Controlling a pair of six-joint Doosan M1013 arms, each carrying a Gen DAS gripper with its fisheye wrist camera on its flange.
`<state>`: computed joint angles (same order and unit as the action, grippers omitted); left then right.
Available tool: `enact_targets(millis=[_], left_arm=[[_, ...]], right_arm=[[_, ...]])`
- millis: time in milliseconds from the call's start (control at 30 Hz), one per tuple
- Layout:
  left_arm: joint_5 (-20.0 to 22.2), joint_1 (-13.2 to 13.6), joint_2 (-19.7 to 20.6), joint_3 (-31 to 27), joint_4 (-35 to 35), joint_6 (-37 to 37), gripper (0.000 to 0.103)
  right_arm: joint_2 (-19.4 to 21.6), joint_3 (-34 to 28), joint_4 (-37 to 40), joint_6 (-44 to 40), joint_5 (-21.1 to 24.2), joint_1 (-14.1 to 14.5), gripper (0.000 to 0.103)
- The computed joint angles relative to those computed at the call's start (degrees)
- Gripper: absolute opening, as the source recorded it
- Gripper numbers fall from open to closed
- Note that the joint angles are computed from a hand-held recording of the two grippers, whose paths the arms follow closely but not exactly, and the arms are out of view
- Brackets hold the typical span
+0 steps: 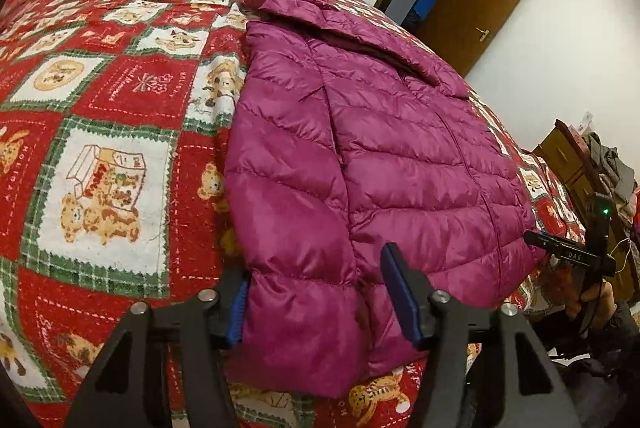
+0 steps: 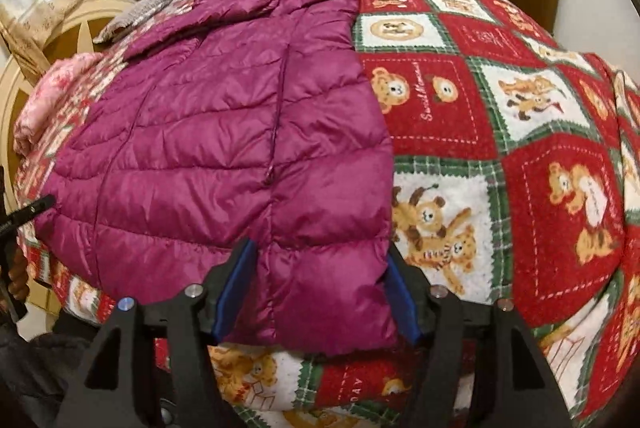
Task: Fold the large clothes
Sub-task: 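Grasp the folded jacket edge with the right gripper while the left gripper grasps the other edge, folding lengthwise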
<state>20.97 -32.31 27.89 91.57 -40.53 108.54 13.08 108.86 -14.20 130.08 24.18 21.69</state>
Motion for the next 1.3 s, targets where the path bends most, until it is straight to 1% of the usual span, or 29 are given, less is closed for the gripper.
enact_targets(millis=[33,133,167,200,233,267,300,367,400,467,533,567,633,733,867,967,1067,1133,1167,1233,1300], left_arm=[[-0.16,-0.06,0.04,-0.03,0.03,-0.05,0.064],[-1.65,-0.74,-0.09,0.18,4.01,-3.02,0.064],[-2.16,-0.96,-0.20,0.30,5.30,-3.52,0.063],[-2.43,-1.18,-0.24,0.21,7.74,-5.38,0.055],[-2.63,-1.26,-0.29,0.25,9.19,-6.34,0.039],[-2.17,-1.01,-0.29,0.24,7.65,-5.24,0.027],[-0.79,-0.47,-0.12,0.00,3.10,-2.19,0.011],[0.53,0.67,-0.09,0.57,-10.78,7.90,0.009],[0.15,0.82,-0.32,0.97,-14.47,10.80,0.007],[-0.43,0.78,-0.85,1.41,-18.48,14.79,0.007],[-1.22,0.59,-1.66,1.88,-21.48,19.34,0.006],[-1.63,0.55,-2.17,2.21,-23.92,22.64,0.006],[-1.53,0.63,-3.07,2.90,-30.95,30.91,0.006],[-0.25,0.77,-4.62,4.19,-40.88,43.68,0.006],[3.94,1.28,-6.55,6.38,-54.08,59.55,0.006],[6.13,1.45,-7.78,7.88,-59.02,65.42,0.006],[7.14,1.42,-9.20,9.41,-59.63,66.51,0.006],[8.44,1.55,-9.70,9.95,-61.15,67.94,0.006],[10.47,1.89,-10.18,10.59,-63.27,69.70,0.006],[12.39,2.16,-11.20,11.29,-64.63,71.50,0.006],[13.00,2.31,-12.10,11.05,-64.07,72.53,0.006]], right_arm=[[0.05,-0.06,-1.14,0.97,0.23,0.20,0.066],[0.33,-0.14,-1.36,1.21,0.75,0.28,0.066],[0.41,-0.21,-2.76,1.67,1.37,0.67,0.056],[0.50,-0.42,-3.19,1.04,1.63,0.99,0.037],[0.38,-0.37,-0.63,-2.43,0.76,0.98,0.027],[0.10,-0.12,4.21,-7.07,-0.61,0.68,0.017],[0.05,-0.17,6.28,-8.74,-0.94,0.64,0.015],[0.14,-0.65,4.24,-7.45,-0.36,1.14,0.013],[-0.10,-0.45,4.11,-7.37,-0.93,1.18,0.012],[-0.97,0.31,6.24,-8.33,-3.09,0.92,0.012],[-2.52,1.64,8.75,-9.55,-6.29,0.57,0.011],[-3.07,1.92,8.84,-9.50,-7.13,0.54,0.011],[-4.46,2.68,9.34,-10.17,-8.99,0.70,0.011],[-5.74,2.97,8.37,-10.43,-10.03,1.23,0.011],[-7.63,3.36,6.63,-9.81,-10.55,2.07,0.011],[-9.20,4.09,2.43,-6.12,-10.62,2.68,0.011],[-11.04,5.11,-1.70,-2.18,-9.64,3.07,0.011],[-12.33,5.90,-1.58,-1.82,-9.28,3.17,0.011],[-12.95,6.20,-1.54,-1.74,-9.19,3.24,0.011],[-14.35,6.53,-2.68,-0.78,-8.70,3.57,0.011],[-15.54,6.68,0.37,-3.65,-9.86,3.26,0.011]])
